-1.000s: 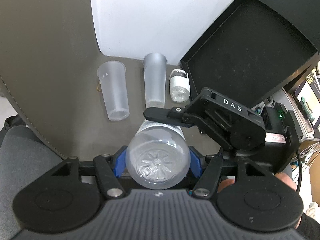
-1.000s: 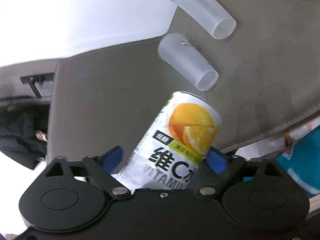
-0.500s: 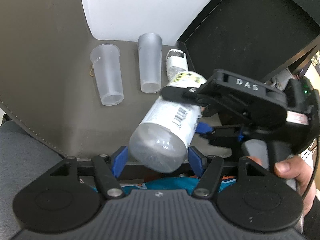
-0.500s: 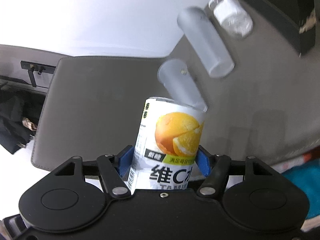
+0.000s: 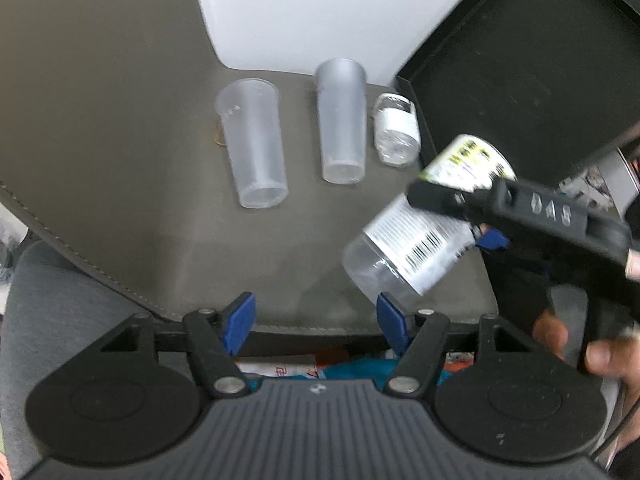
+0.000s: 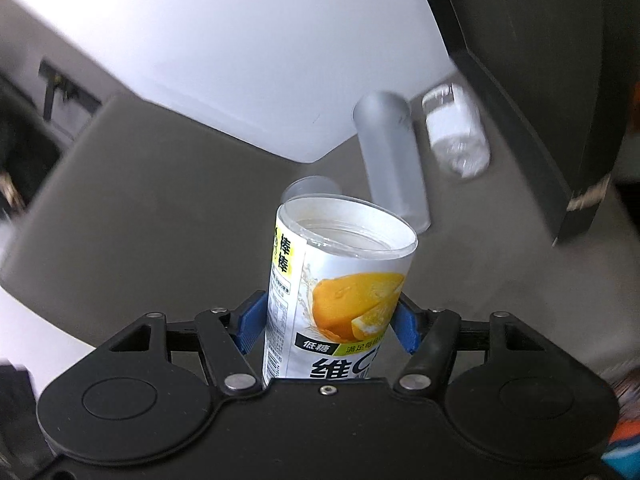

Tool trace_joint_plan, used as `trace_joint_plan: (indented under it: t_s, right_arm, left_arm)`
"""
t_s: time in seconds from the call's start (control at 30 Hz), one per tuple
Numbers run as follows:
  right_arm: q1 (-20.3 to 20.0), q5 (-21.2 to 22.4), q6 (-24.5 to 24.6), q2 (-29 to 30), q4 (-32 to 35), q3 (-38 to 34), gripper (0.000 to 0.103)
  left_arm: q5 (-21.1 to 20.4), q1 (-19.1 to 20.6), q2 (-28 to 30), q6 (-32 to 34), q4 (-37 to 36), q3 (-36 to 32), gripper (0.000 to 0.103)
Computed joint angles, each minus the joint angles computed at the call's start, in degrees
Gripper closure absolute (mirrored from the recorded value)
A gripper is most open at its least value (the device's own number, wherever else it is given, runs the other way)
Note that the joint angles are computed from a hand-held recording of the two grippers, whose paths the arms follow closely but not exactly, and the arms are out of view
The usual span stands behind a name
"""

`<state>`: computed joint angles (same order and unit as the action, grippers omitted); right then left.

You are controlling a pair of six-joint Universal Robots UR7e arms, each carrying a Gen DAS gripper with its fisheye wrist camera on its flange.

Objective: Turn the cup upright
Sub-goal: 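Open the left gripper while the right gripper rotates the bottle upright, then lower the upright bottle onto the seat with the right gripper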

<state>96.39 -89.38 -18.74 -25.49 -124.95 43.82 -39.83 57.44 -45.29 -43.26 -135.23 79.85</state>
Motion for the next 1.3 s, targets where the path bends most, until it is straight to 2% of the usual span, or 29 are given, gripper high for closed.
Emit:
trace_joint_plan:
  t_s: [0.2, 0.53, 0.7, 0.97, 1.2, 1.3]
  right_arm:
    - [1.3, -4.3, -6.8, -0.4, -3.8, 2.4, 0.039]
    - [3.1, -9.0, -19.5, -2.0, -15.6, 10.3, 0.039]
    - [3.5, -10.4, -23.8, -1.8, -19.4, 12.0, 0.039]
    - [3.8, -11.3, -30.1, -1.9, -24.0, 15.1, 0.039]
    - [3.7, -12.1, -35.4, -1.9, -28.6, 18.0, 0.039]
    - [3.6, -13.0, -36.6, -1.5, -29.7, 18.3, 0.039]
  left_arm:
    - [-0.1, 0.4, -0.8, -0.6, 0.3, -0.6, 0.034]
    - [0.6, 1.0, -0.7, -0.6, -0.1, -3.8, 0.032]
    - [1.2, 1.1, 0.4, 2.1, -1.7, -6.9, 0.029]
    - [-1.8, 2.0, 3.4, 6.9, -2.7, -12.0, 0.028]
    - [-3.9, 3.1, 4.8, 7.5, -3.7, -12.9, 0.028]
    - [-4.3, 3.8, 5.4, 5.6, -0.9, -13.9, 0.028]
